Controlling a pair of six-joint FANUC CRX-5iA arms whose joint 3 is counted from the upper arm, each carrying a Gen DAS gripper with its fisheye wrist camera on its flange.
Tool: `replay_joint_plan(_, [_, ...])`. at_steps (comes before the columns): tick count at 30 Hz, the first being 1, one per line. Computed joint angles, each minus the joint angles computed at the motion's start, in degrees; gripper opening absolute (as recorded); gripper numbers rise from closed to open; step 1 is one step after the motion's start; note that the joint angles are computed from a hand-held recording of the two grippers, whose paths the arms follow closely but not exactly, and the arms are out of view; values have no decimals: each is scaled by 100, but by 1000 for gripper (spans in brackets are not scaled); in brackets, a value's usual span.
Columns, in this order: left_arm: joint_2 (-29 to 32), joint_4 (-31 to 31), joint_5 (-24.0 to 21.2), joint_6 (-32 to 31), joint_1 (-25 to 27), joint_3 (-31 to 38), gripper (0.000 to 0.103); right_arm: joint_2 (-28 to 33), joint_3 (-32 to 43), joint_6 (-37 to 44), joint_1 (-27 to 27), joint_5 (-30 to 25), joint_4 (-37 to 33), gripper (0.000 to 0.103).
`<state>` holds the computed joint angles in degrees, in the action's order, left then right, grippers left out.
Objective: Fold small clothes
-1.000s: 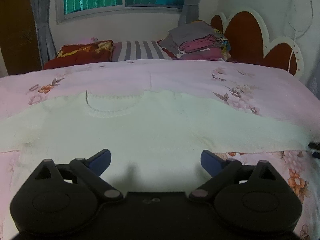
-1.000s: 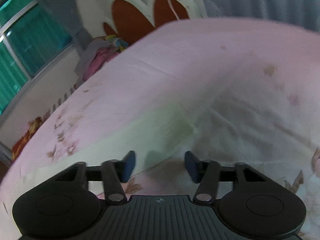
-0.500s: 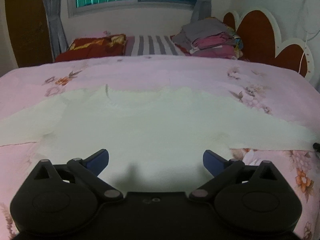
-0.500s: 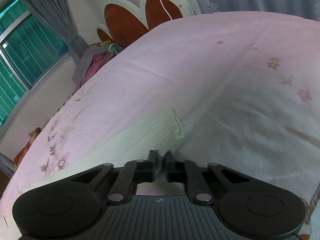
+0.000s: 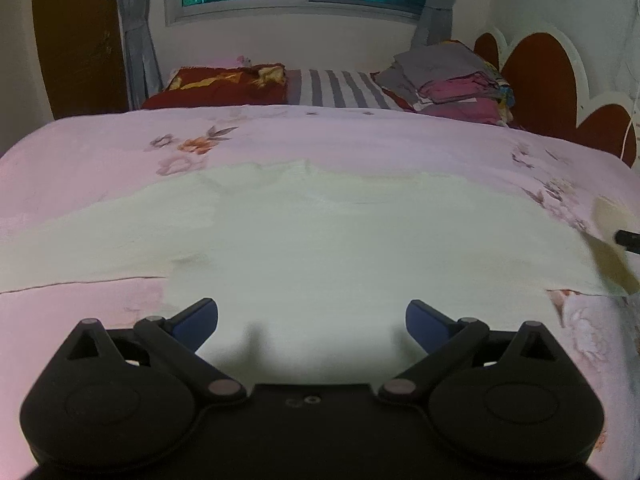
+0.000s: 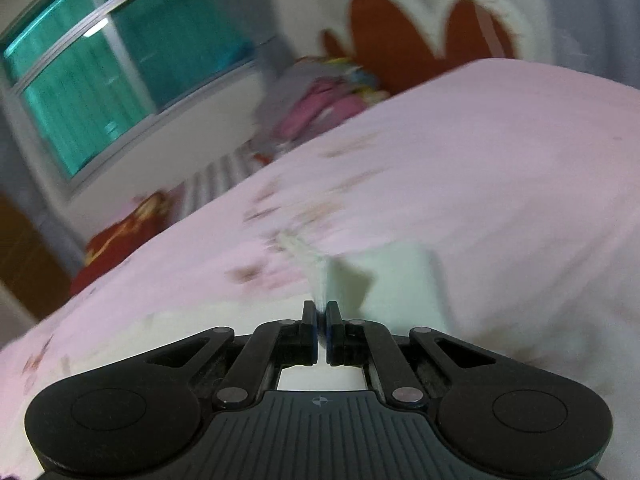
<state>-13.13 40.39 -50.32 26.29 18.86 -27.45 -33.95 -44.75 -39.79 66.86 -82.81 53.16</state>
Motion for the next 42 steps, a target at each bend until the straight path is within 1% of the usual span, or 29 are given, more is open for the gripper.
replay_joint_plan(3, [251, 296, -224, -427, 324, 97, 99, 826, 464, 440, -335, 757, 74, 3])
replay_joint_plan(6, [486, 376, -337, -698, 582, 245, 91, 1635, 986, 825, -524, 1349, 145, 3])
replay_joint_plan(9, [731, 415, -491, -776, 820, 427, 91, 2291, 1394, 1049, -674, 1856, 212, 3])
replay_joint_plan(13, [1028, 473, -665, -817, 1059, 677, 91, 3113, 2028, 1408, -811, 2387, 250, 3])
replay_joint_plan(16, [1156, 483, -682, -835, 1149, 800, 91, 3619, 2419, 1568, -976, 2891, 309, 3])
replay_joint_plan(21, [1281, 532, -761, -817, 1213, 902, 91, 4203, 2933, 1804, -1068, 3355, 166, 3])
replay_joint_plan(23, [1322, 527, -802, -816, 1217, 935, 91, 4350, 3027, 1839, -1113, 3521, 134, 3])
replay_joint_plan(24, [1317, 537, -808, -819, 1205, 928, 91, 4418, 3079, 1911, -1107, 3526, 124, 3])
replay_joint_plan(26, [1305, 604, -800, -864, 1158, 898, 93, 4589, 3265, 2189, -1020, 3256, 83, 4])
replay_joint_plan(27, [1330, 663, -801, -888, 1118, 899, 94, 4677, 3386, 2296, -918, 3020, 85, 10])
replay_joint_plan(28, [1340, 718, -815, -886, 1069, 891, 94, 4678, 3391, 2374, -865, 2892, 108, 19])
replay_joint_plan(29, [1367, 762, -870, -850, 996, 904, 94, 4592, 3264, 2263, -821, 2863, 227, 52])
replay_joint_plan(30, [1413, 764, -975, -775, 935, 947, 94, 4488, 3090, 2020, -760, 2771, 429, 74])
replay_joint_plan(31, [1488, 754, -1114, -646, 843, 1018, 91, 4377, 2931, 1828, -680, 2646, 603, 74])
replay_joint_plan(32, [1588, 801, -1293, -550, 736, 1076, 89, 4248, 2795, 1781, -604, 2534, 630, 74])
replay_joint_plan(33, [1679, 833, -1405, -481, 628, 1123, 82, 4145, 2716, 1780, -549, 2460, 560, 73])
replay_joint_plan(34, [1787, 811, -1517, -357, 486, 1194, 74, 3959, 2505, 1604, -517, 2489, 596, 66])
replay_joint_plan(35, [1879, 791, -1568, -266, 382, 1228, 70, 3761, 2279, 1362, -495, 2559, 663, 43])
replay_joint_plan(36, [1985, 777, -1648, -147, 265, 1276, 61, 3572, 2134, 1237, -459, 2511, 482, 32])
replay_joint_plan(37, [2104, 763, -1693, -5, 148, 1348, 54, 3443, 2050, 1165, -399, 2368, 314, 31])
replay_joint_plan(39, [2322, 780, -1713, 297, -41, 1452, 50, 3124, 1750, 896, -302, 2210, 192, 31])
replay_joint_plan(41, [2520, 937, -1721, 514, -187, 1505, 48, 2839, 1526, 804, -208, 2046, -4, 31])
replay_joint_plan(42, [2601, 1022, -1715, 583, -250, 1527, 44, 2712, 1428, 775, -159, 1956, -67, 31])
